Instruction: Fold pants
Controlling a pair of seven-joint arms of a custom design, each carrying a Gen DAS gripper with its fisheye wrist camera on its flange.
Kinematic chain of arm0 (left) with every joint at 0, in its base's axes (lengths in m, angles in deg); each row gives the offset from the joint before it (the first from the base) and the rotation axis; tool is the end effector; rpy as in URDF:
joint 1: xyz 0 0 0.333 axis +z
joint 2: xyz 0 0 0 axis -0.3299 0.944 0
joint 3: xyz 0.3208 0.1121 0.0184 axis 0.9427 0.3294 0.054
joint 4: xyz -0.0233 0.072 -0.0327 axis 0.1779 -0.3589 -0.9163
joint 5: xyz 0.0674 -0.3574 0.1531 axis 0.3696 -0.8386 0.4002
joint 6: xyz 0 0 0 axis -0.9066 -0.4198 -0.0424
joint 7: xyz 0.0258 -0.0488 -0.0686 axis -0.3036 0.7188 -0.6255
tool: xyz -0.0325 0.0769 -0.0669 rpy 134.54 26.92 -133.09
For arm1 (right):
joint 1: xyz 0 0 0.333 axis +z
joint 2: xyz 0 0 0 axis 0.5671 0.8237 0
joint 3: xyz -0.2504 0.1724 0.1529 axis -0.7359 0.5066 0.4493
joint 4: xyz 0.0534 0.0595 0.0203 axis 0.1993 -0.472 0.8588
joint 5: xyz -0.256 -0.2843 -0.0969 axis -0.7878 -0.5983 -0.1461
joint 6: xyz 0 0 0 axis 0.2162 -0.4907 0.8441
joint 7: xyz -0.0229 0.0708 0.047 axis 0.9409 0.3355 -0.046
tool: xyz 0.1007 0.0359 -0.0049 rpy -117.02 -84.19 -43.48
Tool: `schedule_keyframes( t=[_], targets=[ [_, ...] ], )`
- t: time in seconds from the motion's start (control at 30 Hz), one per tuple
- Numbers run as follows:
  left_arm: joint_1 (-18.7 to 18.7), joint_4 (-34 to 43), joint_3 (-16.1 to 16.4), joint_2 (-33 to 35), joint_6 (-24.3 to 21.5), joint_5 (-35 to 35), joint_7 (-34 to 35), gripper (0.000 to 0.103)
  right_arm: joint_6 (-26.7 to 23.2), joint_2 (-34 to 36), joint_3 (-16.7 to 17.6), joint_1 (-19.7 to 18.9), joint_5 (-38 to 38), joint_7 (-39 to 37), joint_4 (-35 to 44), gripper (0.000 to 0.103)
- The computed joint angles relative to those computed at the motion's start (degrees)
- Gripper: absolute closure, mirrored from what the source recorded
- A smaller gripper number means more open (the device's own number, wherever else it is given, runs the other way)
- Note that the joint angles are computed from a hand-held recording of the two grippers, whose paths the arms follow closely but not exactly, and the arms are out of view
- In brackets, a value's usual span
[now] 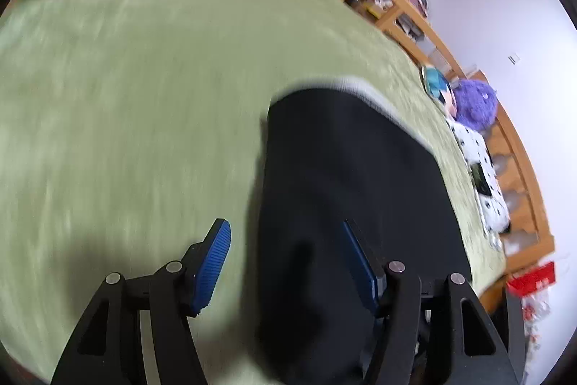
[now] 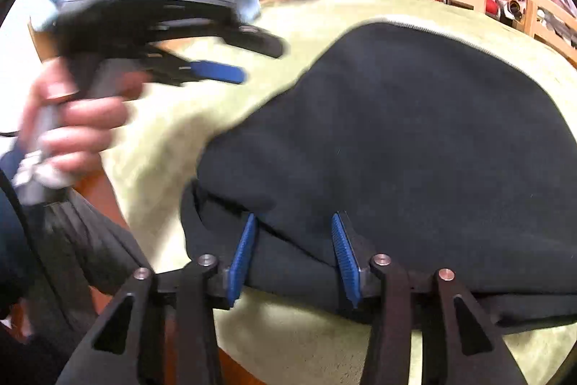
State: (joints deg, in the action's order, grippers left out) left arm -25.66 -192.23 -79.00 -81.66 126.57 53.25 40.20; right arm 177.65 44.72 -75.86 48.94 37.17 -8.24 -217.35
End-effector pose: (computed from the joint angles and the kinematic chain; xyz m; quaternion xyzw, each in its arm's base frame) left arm 0.5973 -0.1969 0.5400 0.6410 -0.6862 0.3413 0.0416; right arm 0.4675 0.0796 0.5126 -0.7619 0.5402 -0.1304 0.3327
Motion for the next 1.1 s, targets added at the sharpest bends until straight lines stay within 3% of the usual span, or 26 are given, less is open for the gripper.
schedule_keyframes(
  t=[0.1, 0.23, 0.3, 0.33, 0.37, 0.43, 0.47, 0.5, 0.6, 0.67, 0.8, 0.87, 0.9, 0.97, 1.03, 1.07, 1.1],
  targets=[
    [0.4, -5.9, 0.2, -3.6, -1.1, -6.4, 3.9, 0.042, 0.3, -3.0, 0.1, 0.4, -0.3, 0.0, -1.9, 0.059],
    [0.1, -8.1, 1.6, -4.0, -3.5, -16.6, 9.1, 0.042, -5.7, -6.7, -3.0, 2.0, 5.7, 0.5, -3.0, 0.058],
    [0.3, -6.6, 1.8, -2.3, -6.2, -23.1, 12.1, 0.044, -5.8, -7.2, -1.5, 1.8, 6.4, 1.8, -3.9, 0.058],
    [0.1, -6.4, 1.6, -2.0, -6.1, -22.6, 11.5, 0.045, -4.6, -7.1, -0.7, 1.7, 6.3, 2.4, -4.4, 0.058],
    [-0.4, -5.8, 1.3, -1.3, -5.0, -19.8, 9.4, 0.056, -3.5, -6.8, 0.1, 1.6, 6.0, 3.5, -4.6, 0.058],
    [-0.7, -5.9, 0.7, -1.6, -3.8, -18.7, 9.9, 0.066, -2.0, -5.2, 1.2, 1.8, 6.1, 6.2, -4.4, 0.061],
    [-0.7, -6.1, 0.7, -2.2, -3.5, -18.3, 10.7, 0.071, 0.8, -4.6, 1.8, 1.9, 6.6, 7.6, -4.8, 0.074],
    [-0.6, -5.9, 0.7, -2.4, -3.7, -18.6, 10.9, 0.074, 2.7, -4.7, 1.1, 3.1, 8.5, 7.2, -5.3, 0.077],
    [-0.1, -5.9, 1.4, -2.9, -5.7, -20.8, 11.5, 0.077, 10.6, -2.7, 2.0, 4.9, 8.7, 6.0, -5.6, 0.092],
    [-0.1, -6.0, 1.5, -3.1, -5.8, -20.5, 11.5, 0.077, 13.2, -1.3, 2.9, 4.5, 6.0, 7.7, -4.9, 0.094],
    [-0.6, -6.4, 1.5, -3.0, -4.7, -16.0, 11.7, 0.078, 12.3, 1.7, -2.7, 9.3, 11.3, 4.3, -2.2, 0.094],
    [-0.2, -6.4, 1.7, -2.1, -5.8, -18.3, 12.0, 0.076, 10.6, 3.0, -4.7, 10.1, 16.3, 0.3, -1.1, 0.095],
    [0.3, -6.3, 1.7, -2.0, -6.8, -19.9, 12.7, 0.074, 9.7, 2.5, -5.8, 10.8, 20.3, -2.5, -1.1, 0.095],
    [0.7, -6.1, 1.9, -2.5, -7.9, -19.2, 12.5, 0.069, 6.5, 2.1, -5.1, 8.7, 19.9, -2.1, -0.5, 0.092],
    [0.4, -7.1, 1.9, -4.0, -6.7, -17.0, 11.9, 0.069, 2.0, -0.4, -3.0, 4.7, 14.2, 1.7, -1.3, 0.077],
    [0.0, -7.9, 1.7, -5.2, -5.6, -14.8, 11.5, 0.069, 1.0, -1.8, -2.2, 3.3, 12.1, 2.5, -2.1, 0.062],
    [-0.4, -8.3, 1.7, -6.0, -4.9, -12.6, 10.8, 0.069, 1.3, -4.1, -1.0, 1.5, 9.3, 3.7, -3.7, 0.053]
  ],
)
